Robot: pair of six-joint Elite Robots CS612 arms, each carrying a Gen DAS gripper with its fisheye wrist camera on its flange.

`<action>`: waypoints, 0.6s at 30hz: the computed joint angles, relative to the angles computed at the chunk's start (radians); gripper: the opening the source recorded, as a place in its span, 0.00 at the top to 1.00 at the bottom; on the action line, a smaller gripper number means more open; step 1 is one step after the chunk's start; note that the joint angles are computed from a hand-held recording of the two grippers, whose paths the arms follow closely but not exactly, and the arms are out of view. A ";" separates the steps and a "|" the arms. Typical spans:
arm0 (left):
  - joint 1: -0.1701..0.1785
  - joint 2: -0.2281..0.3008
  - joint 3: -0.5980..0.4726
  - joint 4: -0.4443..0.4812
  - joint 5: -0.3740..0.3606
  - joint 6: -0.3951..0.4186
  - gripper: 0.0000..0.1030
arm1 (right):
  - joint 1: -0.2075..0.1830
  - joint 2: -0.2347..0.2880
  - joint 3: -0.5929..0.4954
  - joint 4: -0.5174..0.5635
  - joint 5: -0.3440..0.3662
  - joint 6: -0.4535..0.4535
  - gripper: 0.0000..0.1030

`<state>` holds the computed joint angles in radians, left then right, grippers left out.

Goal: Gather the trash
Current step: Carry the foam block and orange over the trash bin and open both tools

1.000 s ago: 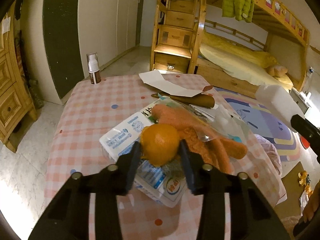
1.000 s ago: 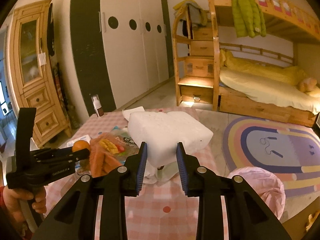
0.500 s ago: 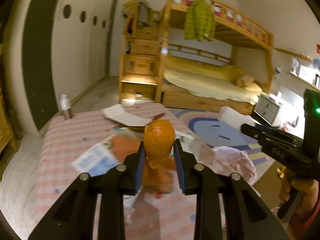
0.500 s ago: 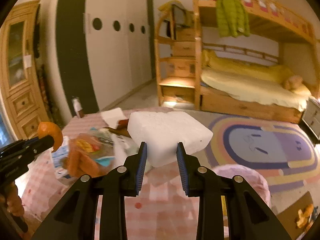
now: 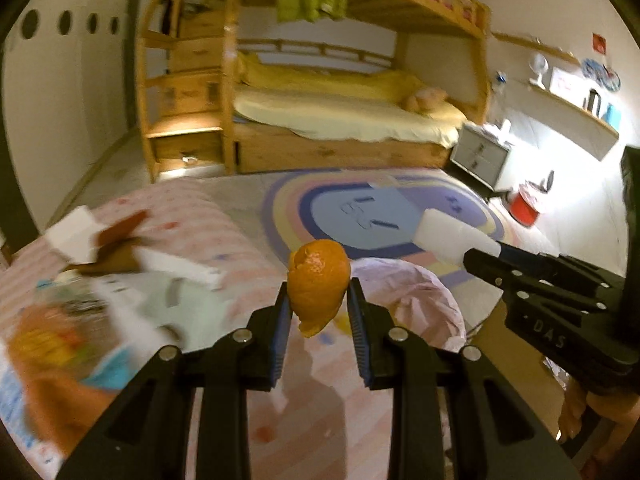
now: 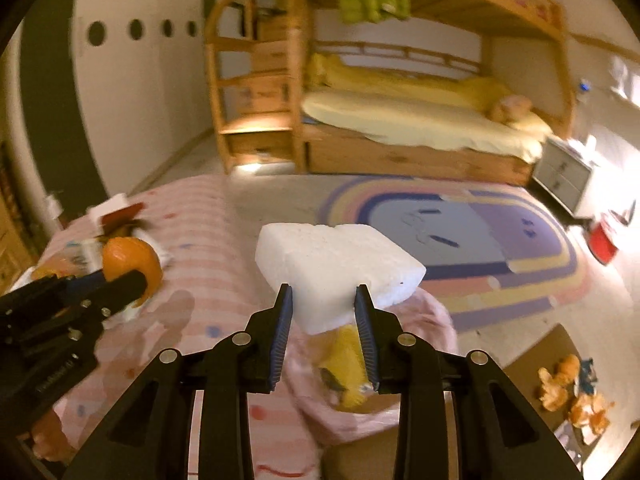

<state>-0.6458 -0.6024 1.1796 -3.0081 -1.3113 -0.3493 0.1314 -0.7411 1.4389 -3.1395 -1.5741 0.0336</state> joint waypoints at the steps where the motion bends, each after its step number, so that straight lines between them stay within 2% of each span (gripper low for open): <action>1: -0.002 0.017 -0.030 0.022 -0.008 0.008 0.74 | -0.004 0.002 -0.002 0.008 0.000 0.009 0.68; 6: -0.008 0.097 -0.174 0.121 -0.042 0.056 0.74 | -0.028 0.019 -0.023 0.051 -0.008 0.054 0.68; 11: -0.008 0.142 -0.256 0.170 -0.075 0.075 0.74 | -0.044 0.032 -0.040 0.084 0.002 0.097 0.65; 13: -0.007 0.158 -0.287 0.192 -0.086 0.079 0.69 | -0.048 0.035 -0.041 0.090 0.008 0.115 0.61; 15: -0.010 0.168 -0.305 0.207 -0.080 0.074 0.51 | -0.054 0.038 -0.045 0.099 0.022 0.132 0.57; 18: -0.012 0.168 -0.306 0.209 -0.077 0.061 0.46 | -0.058 0.039 -0.046 0.100 0.026 0.154 0.53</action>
<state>-0.6574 -0.4348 0.8734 -2.7989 -1.3882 -0.2884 0.0737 -0.7026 1.3934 -3.0399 -1.5481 0.1878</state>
